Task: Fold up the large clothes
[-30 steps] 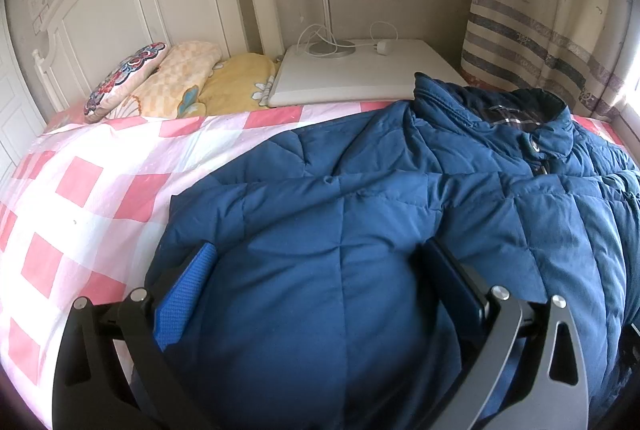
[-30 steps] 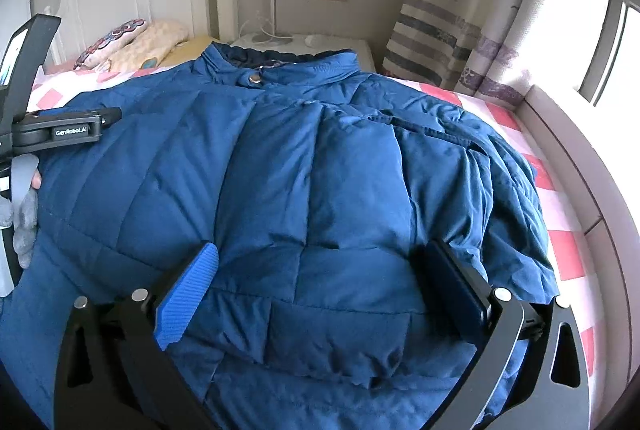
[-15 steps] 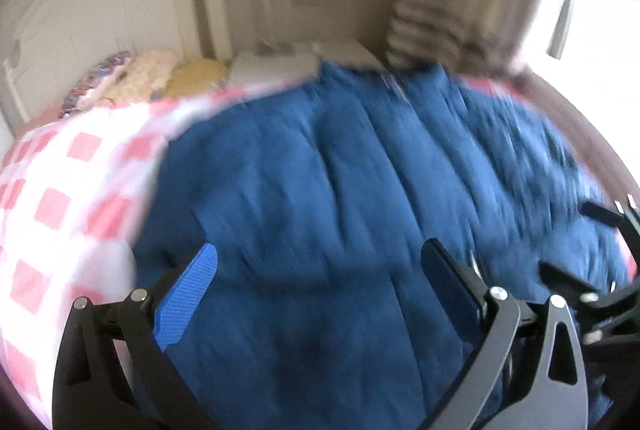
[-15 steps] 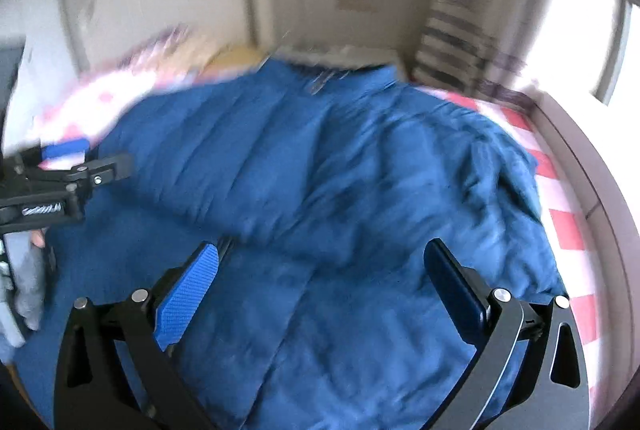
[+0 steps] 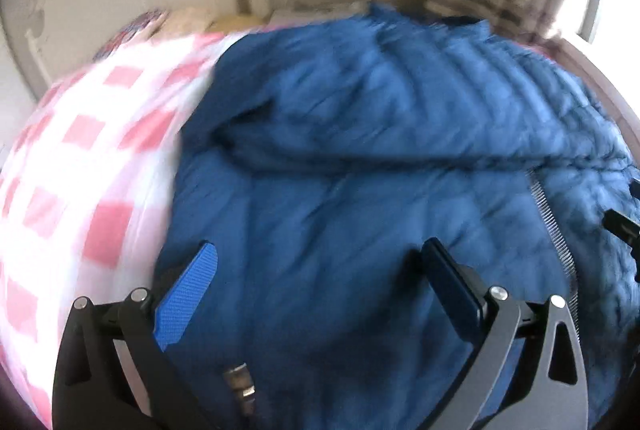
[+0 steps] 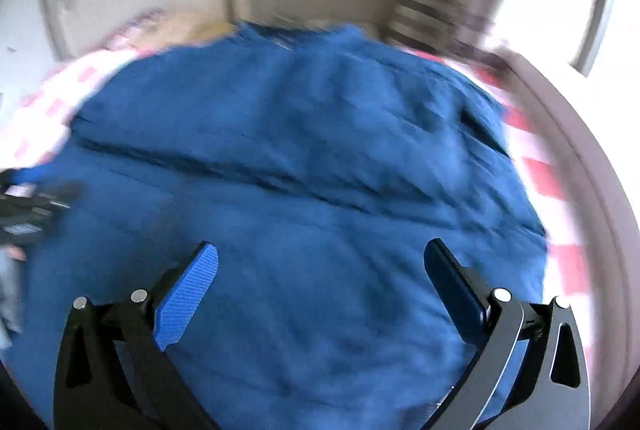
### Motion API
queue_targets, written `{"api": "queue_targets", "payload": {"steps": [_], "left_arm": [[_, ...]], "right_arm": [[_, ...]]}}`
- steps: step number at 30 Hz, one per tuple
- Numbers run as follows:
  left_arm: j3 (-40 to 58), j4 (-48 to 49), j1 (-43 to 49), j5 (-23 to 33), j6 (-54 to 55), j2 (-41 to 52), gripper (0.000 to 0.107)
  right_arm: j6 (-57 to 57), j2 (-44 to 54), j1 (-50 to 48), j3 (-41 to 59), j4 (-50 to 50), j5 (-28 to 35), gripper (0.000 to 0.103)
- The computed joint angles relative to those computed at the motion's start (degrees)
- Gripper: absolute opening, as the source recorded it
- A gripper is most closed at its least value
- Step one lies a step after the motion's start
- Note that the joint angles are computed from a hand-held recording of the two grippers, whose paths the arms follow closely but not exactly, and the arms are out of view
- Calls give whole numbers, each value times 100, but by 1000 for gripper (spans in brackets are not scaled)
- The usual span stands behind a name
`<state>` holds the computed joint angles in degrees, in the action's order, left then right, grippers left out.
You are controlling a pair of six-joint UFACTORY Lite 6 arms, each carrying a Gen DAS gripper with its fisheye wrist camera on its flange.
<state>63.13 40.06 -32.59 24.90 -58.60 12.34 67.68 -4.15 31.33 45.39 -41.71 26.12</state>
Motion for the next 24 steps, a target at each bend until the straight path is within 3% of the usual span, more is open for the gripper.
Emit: {"api": "queue_targets", "payload": {"steps": [2,4,7,10,13,15,17,19,24], "left_arm": [[-163,-1028,387,-416,978,-166,101],[32,-1260,452,-311,1234,16,101],[43,-194,37,198,107,-65,101],[-514,-325,-313,-139,54,-778,101],[-555,148,-997,66,-440,-722,101],[-472,846,-1452,452,-1083,-252,101],[-498,1069,-1518,520,-1323,-256,101],[-519,610,-1317,341,-868,-345,101],[-1476,1313,-875,410,-1712,-1485,101]], "right_arm": [[-632,-239,-394,-181,696,-456,99],[-544,-222,-310,-88,665,-274,99],[266,-638,200,-175,172,224,99],[845,-1118,1211,-328,-132,545,99],[728,-439,1980,-49,-109,560,99],[1316,94,2497,113,-707,890,99],[1421,-8,2533,60,-704,910,99],[1115,-344,2340,-63,-326,839,99],[1538,-2032,1927,-1034,-692,1658,99]]}}
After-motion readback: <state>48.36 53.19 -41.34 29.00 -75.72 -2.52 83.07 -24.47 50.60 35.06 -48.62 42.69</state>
